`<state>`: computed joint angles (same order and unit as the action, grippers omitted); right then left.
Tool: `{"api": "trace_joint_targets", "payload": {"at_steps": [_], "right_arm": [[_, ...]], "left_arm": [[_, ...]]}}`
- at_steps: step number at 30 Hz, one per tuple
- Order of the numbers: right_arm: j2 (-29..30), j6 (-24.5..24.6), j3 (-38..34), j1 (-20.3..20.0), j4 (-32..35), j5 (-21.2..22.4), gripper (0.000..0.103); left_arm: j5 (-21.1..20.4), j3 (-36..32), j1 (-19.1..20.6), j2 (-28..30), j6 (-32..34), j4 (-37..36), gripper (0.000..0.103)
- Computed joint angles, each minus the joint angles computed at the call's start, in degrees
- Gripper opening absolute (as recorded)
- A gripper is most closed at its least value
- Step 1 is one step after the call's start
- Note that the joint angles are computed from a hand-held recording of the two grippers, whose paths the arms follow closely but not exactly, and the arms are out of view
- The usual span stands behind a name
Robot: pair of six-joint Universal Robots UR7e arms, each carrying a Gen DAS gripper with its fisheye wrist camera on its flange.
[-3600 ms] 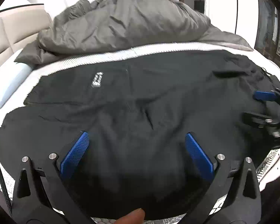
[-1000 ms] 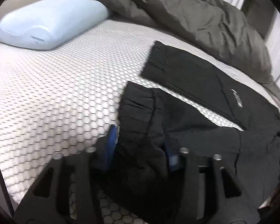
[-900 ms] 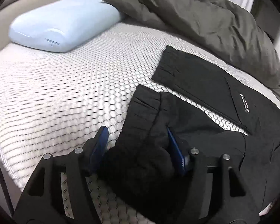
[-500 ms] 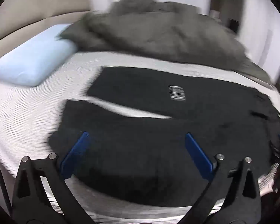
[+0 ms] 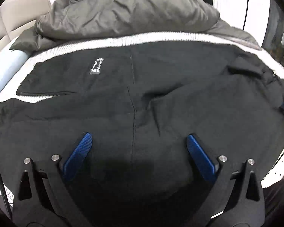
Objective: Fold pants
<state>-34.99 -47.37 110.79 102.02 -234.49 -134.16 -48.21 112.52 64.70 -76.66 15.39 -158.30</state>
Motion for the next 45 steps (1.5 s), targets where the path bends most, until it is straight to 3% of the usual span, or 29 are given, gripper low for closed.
{"api": "trace_joint_targets", "payload": {"at_steps": [3,6,12,13,15,17,18,19,20,22,24,31,33,35,36,37,43,45], "right_arm": [[-4.4,1.1,3.7,-1.6,-4.2,-2.3,0.039],[-9.5,6.6,7.6,-3.0,-0.4,-1.9,0.042],[-11.3,3.6,8.6,-1.9,-5.1,-2.4,0.062],[-11.9,4.6,8.6,-2.2,-4.6,-2.7,0.064],[-14.5,9.8,8.7,-3.4,3.0,-3.6,0.064],[-15.4,11.1,8.6,-4.4,7.1,-3.9,0.064],[-16.0,11.7,9.1,-4.8,8.9,-3.1,0.058],[-16.9,12.1,9.9,-5.1,11.0,-1.8,0.040],[-17.1,11.6,10.3,-4.9,11.5,-1.5,0.030],[-16.8,8.2,11.0,-4.2,8.8,-2.1,0.014],[-17.7,7.0,12.5,-3.6,6.9,-1.8,0.007],[-19.4,11.1,16.4,-6.9,7.3,-1.5,0.006],[-21.6,15.2,19.1,-9.0,6.2,5.3,0.011],[-23.9,20.6,23.1,-11.3,4.3,13.5,0.043],[-24.3,22.1,24.5,-12.3,3.1,16.9,0.072],[-24.8,23.8,26.5,-14.1,1.9,22.2,0.080],[-24.3,29.6,29.3,-20.6,2.3,40.3,0.080],[-22.7,31.4,28.2,-21.0,1.9,42.6,0.079]], "left_arm": [[0.3,1.1,0.3,-0.4,0.8,-1.7,0.101],[-1.0,1.6,1.3,-1.2,0.7,-1.8,0.101],[-1.2,1.6,1.4,-1.7,1.3,-1.6,0.101],[-1.3,1.8,1.5,-1.9,1.5,-1.6,0.101],[-1.3,2.1,1.5,-2.0,1.5,-1.8,0.101],[-1.2,2.3,1.3,-2.2,1.4,-1.9,0.101],[-1.1,2.1,1.4,-2.0,1.3,-1.8,0.101],[-1.2,2.1,1.4,-2.0,1.4,-1.9,0.101],[-1.3,1.9,1.7,-1.8,1.6,-2.1,0.101],[-1.4,2.3,1.9,-2.0,1.7,-2.4,0.101],[-1.4,2.6,2.0,-2.2,1.9,-2.8,0.101],[-1.4,2.6,2.3,-2.7,1.9,-3.1,0.101],[-1.8,2.6,2.5,-4.4,0.6,-1.3,0.101],[-3.9,2.6,3.1,-7.5,-0.6,0.4,0.101],[-4.8,2.6,3.5,-9.1,-1.6,0.7,0.101],[-6.7,2.2,4.4,-11.3,-3.3,1.2,0.101],[-12.0,-2.7,12.8,-18.3,-14.5,6.3,0.099],[-16.5,-4.8,16.5,-18.7,-18.2,10.0,0.086]]}}
